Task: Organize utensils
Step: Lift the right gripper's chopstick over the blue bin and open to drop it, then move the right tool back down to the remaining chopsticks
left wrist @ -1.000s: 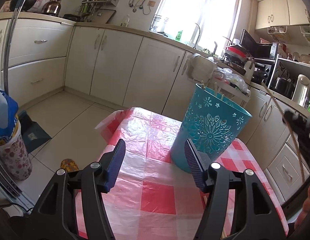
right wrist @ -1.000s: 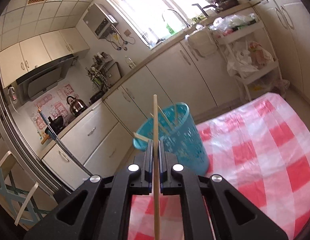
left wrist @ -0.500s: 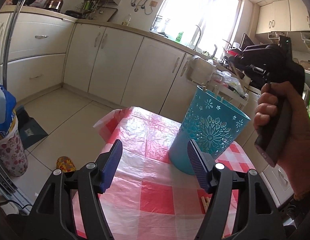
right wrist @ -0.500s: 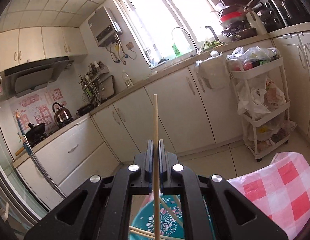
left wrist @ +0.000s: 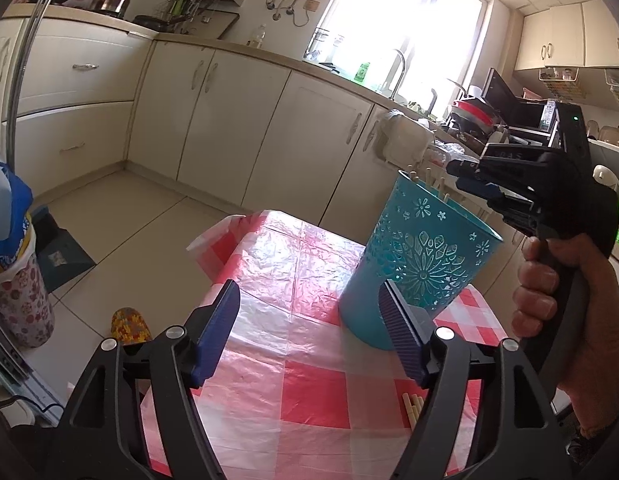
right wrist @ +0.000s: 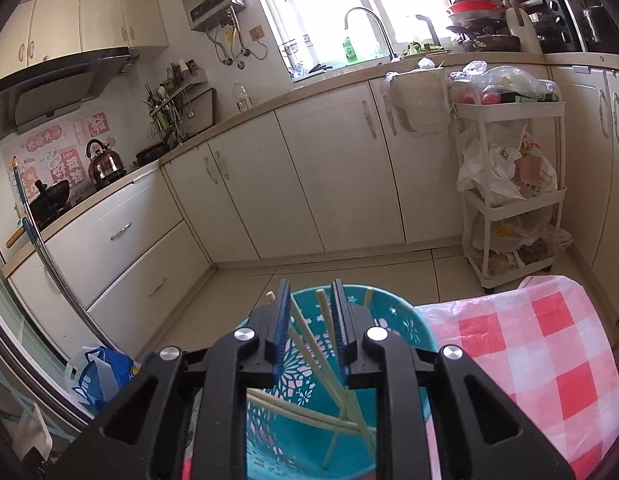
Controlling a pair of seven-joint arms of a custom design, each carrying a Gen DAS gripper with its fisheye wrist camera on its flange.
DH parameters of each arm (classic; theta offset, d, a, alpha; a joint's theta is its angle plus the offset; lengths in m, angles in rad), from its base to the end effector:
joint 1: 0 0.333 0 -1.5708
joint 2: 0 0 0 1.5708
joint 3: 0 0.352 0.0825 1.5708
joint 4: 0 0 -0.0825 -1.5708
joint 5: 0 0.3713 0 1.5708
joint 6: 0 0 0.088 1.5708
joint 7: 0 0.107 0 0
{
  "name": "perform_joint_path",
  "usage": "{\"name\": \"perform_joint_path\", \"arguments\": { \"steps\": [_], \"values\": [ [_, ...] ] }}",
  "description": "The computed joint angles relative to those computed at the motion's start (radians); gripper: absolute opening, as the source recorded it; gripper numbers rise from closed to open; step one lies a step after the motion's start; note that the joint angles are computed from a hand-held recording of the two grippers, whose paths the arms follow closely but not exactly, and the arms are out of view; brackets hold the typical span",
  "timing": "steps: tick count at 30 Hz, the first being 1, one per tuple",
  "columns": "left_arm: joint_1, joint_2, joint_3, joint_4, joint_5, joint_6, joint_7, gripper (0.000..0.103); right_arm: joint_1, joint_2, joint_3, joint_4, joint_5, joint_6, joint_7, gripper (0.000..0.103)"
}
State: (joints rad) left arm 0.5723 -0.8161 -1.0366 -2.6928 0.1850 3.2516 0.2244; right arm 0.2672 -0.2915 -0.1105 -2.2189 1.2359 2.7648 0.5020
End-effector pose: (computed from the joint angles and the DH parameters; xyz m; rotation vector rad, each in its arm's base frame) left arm 0.3308 -0.2564 0.4934 -1.8802 1.1638 -1.2017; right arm 0.4851 0.0295 0.6064 -1.5859 1.2781 -0.4053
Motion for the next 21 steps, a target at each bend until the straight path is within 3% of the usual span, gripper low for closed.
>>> {"name": "perform_joint_path", "arguments": {
  "steps": [4, 7, 15, 21],
  "values": [
    [-0.002, -0.011, 0.000, 0.006, 0.002, -0.026, -0.004, 0.072, -0.011, -0.124, -0.027, -0.106, 0.005, -0.044, -0.001, 0.024],
    [-0.029, -0.037, 0.008, 0.037, 0.032, -0.134, 0.008, 0.076, -0.045, -0.256, -0.028, -0.230, -0.106, -0.075, 0.073, 0.034],
    [-0.256, -0.037, 0.102, 0.097, 0.120, -0.436, 0.023, 0.081, -0.212, -0.564, -0.061, -0.514, -0.494, -0.287, 0.352, 0.035],
    [-0.405, -0.049, 0.160, 0.125, 0.156, -0.607, 0.008, 0.083, -0.229, -0.663, -0.112, -0.594, -0.643, -0.358, 0.445, 0.035]
  ]
}}
